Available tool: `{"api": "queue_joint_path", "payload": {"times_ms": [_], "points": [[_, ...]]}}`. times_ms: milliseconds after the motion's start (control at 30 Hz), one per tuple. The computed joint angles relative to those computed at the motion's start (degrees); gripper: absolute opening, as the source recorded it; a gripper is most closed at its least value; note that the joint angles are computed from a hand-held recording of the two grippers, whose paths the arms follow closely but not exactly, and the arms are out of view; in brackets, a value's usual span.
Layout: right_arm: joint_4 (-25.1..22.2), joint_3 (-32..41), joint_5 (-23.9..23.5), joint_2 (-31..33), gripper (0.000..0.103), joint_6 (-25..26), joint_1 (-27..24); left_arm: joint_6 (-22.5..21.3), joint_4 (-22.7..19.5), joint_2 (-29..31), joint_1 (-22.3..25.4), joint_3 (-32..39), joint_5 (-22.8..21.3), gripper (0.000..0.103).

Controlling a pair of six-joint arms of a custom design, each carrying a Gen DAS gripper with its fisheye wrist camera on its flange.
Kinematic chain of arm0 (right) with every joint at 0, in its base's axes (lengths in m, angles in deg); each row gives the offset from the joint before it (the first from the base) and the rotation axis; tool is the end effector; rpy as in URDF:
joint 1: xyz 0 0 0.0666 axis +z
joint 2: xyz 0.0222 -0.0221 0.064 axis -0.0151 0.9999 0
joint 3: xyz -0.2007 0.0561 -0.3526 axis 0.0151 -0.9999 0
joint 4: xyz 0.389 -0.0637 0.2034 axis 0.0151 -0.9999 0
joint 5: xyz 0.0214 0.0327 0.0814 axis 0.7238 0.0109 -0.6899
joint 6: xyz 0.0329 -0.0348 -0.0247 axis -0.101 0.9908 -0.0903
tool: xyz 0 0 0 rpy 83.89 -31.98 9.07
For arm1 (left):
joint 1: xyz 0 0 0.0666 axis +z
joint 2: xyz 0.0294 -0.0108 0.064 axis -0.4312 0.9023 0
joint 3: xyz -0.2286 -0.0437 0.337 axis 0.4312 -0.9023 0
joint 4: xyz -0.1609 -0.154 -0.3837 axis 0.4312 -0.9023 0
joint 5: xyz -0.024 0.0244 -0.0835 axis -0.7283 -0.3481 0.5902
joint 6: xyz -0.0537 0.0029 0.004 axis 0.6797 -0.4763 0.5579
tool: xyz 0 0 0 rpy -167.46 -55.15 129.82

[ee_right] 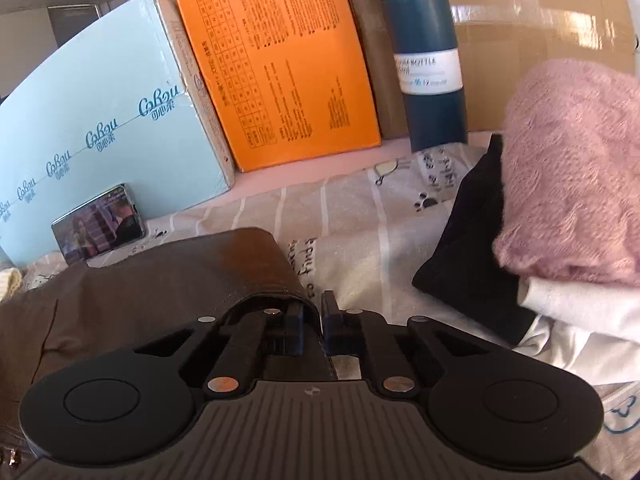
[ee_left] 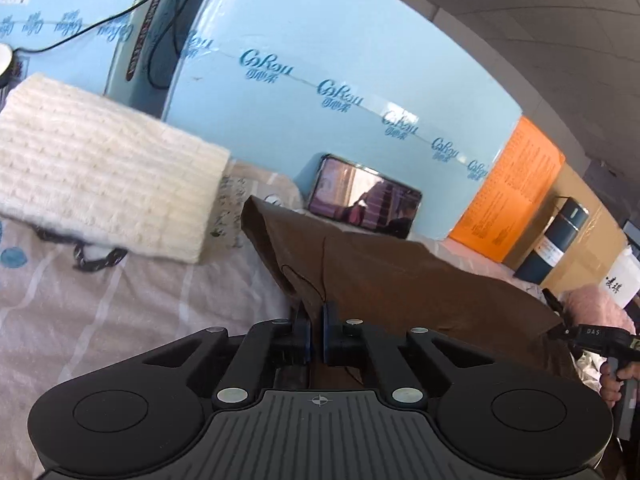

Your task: Fold clothes

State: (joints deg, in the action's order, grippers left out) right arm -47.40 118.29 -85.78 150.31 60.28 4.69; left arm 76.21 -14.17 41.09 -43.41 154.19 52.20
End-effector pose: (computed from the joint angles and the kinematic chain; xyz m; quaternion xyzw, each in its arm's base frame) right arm 0.5467 0.0545 0.4428 0.0654 0.8764 0.1101 0.4643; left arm 0.5763 -0.1902 0.4382 -0.0109 0.8530 -0.2227 0.4720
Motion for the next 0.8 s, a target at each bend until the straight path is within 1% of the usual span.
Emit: {"api": "queue_joint_path", "payload": {"times_ms": [67, 100, 133, 167, 200, 233, 267, 300, 333, 367, 400, 433, 467, 533, 600, 633, 700, 733, 767, 800], "points": [[1.41, -0.39, 3.53, -0.77, 0.007, 0.78, 0.41, -2.12, -1.47, 2.51, -0.49, 3.61, 0.4, 0.003], [1.42, -0.25, 5.26, -0.83, 0.007, 1.44, 0.57, -3.23, -3.31, 3.8, -0.77, 5.45, 0.24, 0.003], [0.99, 0.04, 6.67, -0.76, 0.007, 2.27, 0.68, -4.73, -5.07, 4.69, -1.08, 6.64, -0.59, 0.004], [-0.55, 0.65, 7.2, -0.45, 0.008, 3.24, 0.57, -6.19, -6.83, 5.6, -1.38, 7.85, -1.45, 0.004], [-2.35, 1.18, 6.87, -0.26, 0.011, 3.67, 0.22, -7.29, -8.07, 6.12, -1.62, 8.49, -2.21, 0.005], [-3.78, 1.36, 6.01, -0.42, 0.026, 3.67, -0.21, -7.91, -8.55, 5.99, -1.69, 8.21, -2.6, 0.01], [-4.43, 1.06, 5.3, -1.03, 0.05, 3.65, -0.56, -8.55, -8.95, 5.68, -1.65, 7.86, -2.78, 0.02], [-3.53, 0.01, 4.92, -2.17, 0.058, 3.7, -0.74, -8.99, -8.87, 5.14, -1.58, 7.25, -2.84, 0.024], [-1.92, -1.15, 4.78, -3.4, 0.067, 4.28, -0.8, -9.2, -8.25, 4.41, -1.49, 6.39, -2.52, 0.033], [-0.46, -2.09, 4.4, -4.58, 0.07, 5.46, -0.86, -9.6, -7.9, 3.8, -1.45, 5.71, -2.05, 0.051], [0.61, -2.58, 3.88, -5.37, 0.072, 6.58, -0.84, -10.28, -7.99, 3.36, -1.52, 5.26, -1.78, 0.061], [2.02, -2.97, 3.89, -5.98, 0.079, 7.56, -0.54, -10.97, -8.1, 2.92, -1.6, 4.82, -1.51, 0.067], [3.87, -3.25, 4.87, -6.26, 0.083, 8.65, 0.07, -11.86, -8.62, 2.72, -1.77, 4.68, -1.17, 0.067], [6.14, -2.75, 8.99, -5.4, 0.084, 11.58, 1.92, -14.35, -10.21, 2.66, -2.64, 4.74, -1.5, 0.067], [7.42, -1.04, 14.51, -2.89, 0.084, 13.38, 3.77, -17.34, -9.55, 1.87, -3.74, 3.67, -4.47, 0.067], [6.81, 0.11, 16.64, -1.45, 0.084, 13.95, 4.34, -18.29, -8.97, 1.16, -4.13, 2.89, -6.17, 0.067], [3.83, 2.89, 21.63, 2.0, 0.084, 15.36, 5.32, -19.26, -5.8, -1.24, -4.19, 0.08, -7.11, 0.067], [2.59, 3.83, 23.01, 3.43, 0.084, 16.45, 5.4, -19.82, -3.84, -2.62, -4.1, -1.55, -7.01, 0.07], [1.35, 4.68, 24.02, 4.74, 0.084, 17.44, 5.4, -20.62, -1.42, -4.29, -3.88, -3.53, -6.27, 0.075], [0.42, 5.14, 24.13, 5.57, 0.084, 18.03, 5.25, -21.7, 1.18, -6.16, -3.59, -5.68, -5.09, 0.079]]}}
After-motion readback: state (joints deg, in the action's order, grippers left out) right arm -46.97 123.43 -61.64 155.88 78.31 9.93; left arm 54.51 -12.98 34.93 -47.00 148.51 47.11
